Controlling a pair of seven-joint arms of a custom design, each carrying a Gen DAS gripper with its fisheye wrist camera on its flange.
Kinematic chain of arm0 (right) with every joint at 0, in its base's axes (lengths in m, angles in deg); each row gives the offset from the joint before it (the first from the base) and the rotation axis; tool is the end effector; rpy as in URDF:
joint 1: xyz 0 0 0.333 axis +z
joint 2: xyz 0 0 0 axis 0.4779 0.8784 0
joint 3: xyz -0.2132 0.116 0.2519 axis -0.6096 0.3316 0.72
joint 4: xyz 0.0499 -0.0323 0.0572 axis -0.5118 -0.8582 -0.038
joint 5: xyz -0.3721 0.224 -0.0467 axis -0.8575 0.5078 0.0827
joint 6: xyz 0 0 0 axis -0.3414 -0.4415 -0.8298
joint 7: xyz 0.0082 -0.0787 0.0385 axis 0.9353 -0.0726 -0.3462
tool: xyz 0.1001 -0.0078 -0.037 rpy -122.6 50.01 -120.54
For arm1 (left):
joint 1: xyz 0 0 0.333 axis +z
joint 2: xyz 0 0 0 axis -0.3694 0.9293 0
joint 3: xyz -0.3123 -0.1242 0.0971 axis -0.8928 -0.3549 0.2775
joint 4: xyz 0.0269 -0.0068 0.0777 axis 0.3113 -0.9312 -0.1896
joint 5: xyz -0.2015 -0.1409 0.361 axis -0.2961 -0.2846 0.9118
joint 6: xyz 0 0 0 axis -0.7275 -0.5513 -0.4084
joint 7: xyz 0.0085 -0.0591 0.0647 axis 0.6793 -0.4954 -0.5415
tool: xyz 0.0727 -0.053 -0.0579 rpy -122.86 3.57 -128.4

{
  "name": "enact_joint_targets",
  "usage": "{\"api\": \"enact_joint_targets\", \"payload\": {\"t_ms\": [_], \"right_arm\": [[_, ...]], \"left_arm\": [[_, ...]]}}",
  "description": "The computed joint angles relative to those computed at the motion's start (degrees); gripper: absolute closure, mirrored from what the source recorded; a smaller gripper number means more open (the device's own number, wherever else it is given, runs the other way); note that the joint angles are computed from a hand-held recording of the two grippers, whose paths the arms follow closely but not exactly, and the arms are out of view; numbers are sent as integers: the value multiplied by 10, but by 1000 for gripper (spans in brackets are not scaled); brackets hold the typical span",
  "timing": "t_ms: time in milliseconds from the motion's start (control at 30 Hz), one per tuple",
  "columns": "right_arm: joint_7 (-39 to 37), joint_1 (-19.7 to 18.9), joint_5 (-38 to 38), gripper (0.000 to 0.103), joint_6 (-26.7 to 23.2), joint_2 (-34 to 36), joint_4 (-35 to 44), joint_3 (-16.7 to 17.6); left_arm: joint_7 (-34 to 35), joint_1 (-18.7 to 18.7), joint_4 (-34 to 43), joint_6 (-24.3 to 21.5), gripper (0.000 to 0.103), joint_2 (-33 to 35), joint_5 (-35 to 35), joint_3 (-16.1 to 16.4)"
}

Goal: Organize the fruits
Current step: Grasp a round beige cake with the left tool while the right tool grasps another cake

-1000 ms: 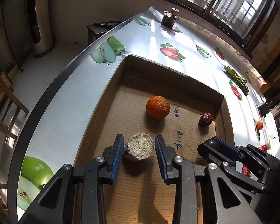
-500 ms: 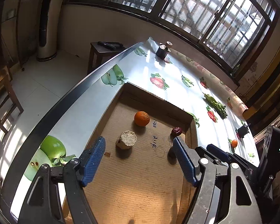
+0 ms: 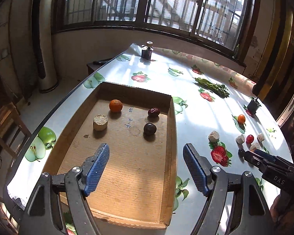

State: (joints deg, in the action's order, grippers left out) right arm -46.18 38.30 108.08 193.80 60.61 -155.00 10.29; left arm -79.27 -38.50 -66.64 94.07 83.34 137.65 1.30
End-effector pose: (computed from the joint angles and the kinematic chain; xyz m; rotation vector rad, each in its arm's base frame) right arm 0.6626 0.1498 0.3722 -1.9972 1.3622 -0.2829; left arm 0.5629 -0.3070 0.3913 -2.0431 1.3770 -0.7594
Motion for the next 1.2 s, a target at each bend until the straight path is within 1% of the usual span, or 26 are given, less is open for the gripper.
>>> {"api": "enact_joint_targets", "payload": {"t_ms": [100,200,267,367,500,600,767,900,967,1000,1100,1167,1200], "right_arm": [[-18,-22,31,44,-1,-10,-14,-4],[-22,-34,45,44,-2,-13,-17,-13],[-26,-43,54,42,-4,-11,-15,-18],[-35,-57,69,42,-3,-9,-15,-24],[-19,-75,76,42,0,-3,-10,-37],[-2,-89,77,42,2,3,-7,-45],[33,-107,67,42,-19,18,9,-51],[62,-110,46,42,-63,36,32,-47],[69,-103,31,42,-69,46,44,-44],[73,-97,21,42,-66,51,50,-42],[99,-75,-14,42,-29,73,71,-44],[123,-69,-32,42,-18,90,89,-45],[129,-70,-36,42,-14,97,98,-42]], "left_arm": [[27,-10,22,-17,26,17,-11,-7],[51,-20,42,-25,26,33,-25,-8],[71,-24,54,-27,26,44,-39,-8],[97,-31,69,-29,26,59,-62,-6],[118,-39,85,-34,26,76,-79,0],[149,-43,107,-34,26,98,-103,0],[210,-57,158,-20,26,144,-131,2],[262,-69,209,-14,26,184,-158,8],[278,-79,243,-22,26,207,-163,18],[284,-82,259,-23,26,218,-167,23],[301,-81,312,-13,26,259,-190,32],[316,-78,348,-14,26,289,-217,34],[320,-76,361,-8,26,301,-227,37]]}}
